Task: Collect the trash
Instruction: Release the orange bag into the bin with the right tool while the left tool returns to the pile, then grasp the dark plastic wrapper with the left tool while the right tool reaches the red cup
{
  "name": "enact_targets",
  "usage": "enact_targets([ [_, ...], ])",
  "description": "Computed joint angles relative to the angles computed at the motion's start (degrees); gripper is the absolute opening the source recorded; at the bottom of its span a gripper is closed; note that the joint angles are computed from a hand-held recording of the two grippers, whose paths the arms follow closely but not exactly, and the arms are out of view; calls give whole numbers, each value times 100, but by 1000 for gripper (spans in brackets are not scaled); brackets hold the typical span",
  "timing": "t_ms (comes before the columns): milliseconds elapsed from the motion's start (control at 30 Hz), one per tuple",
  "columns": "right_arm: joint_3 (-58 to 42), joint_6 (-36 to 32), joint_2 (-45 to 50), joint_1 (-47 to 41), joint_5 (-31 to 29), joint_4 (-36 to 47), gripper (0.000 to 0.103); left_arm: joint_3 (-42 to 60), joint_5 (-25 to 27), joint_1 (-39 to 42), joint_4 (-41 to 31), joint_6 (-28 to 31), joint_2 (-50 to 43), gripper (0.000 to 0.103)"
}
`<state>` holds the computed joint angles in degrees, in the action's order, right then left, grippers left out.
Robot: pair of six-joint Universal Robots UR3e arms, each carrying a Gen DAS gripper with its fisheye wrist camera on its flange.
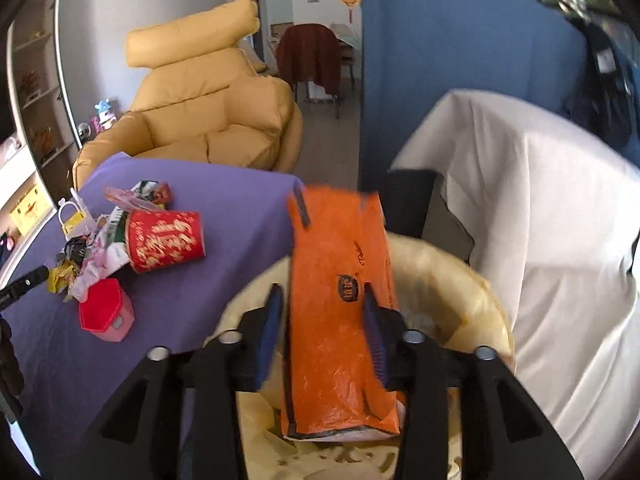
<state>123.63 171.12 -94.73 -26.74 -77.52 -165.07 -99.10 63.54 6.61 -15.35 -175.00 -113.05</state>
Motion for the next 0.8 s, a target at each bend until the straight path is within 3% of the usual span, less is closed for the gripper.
enact_targets([
  [167,-341,-31,50,7,40,286,55,-162,-178,162,52,51,30,41],
  [367,-353,37,-150,-220,527,595,56,-138,-280,208,121,71,-26,41],
  [600,-641,340,375,658,-108,75,56,-176,-256,259,123,150,-73,41],
  [800,-966,560,996,1153,108,-39,56,-212,-447,376,-52,385,-72,41],
])
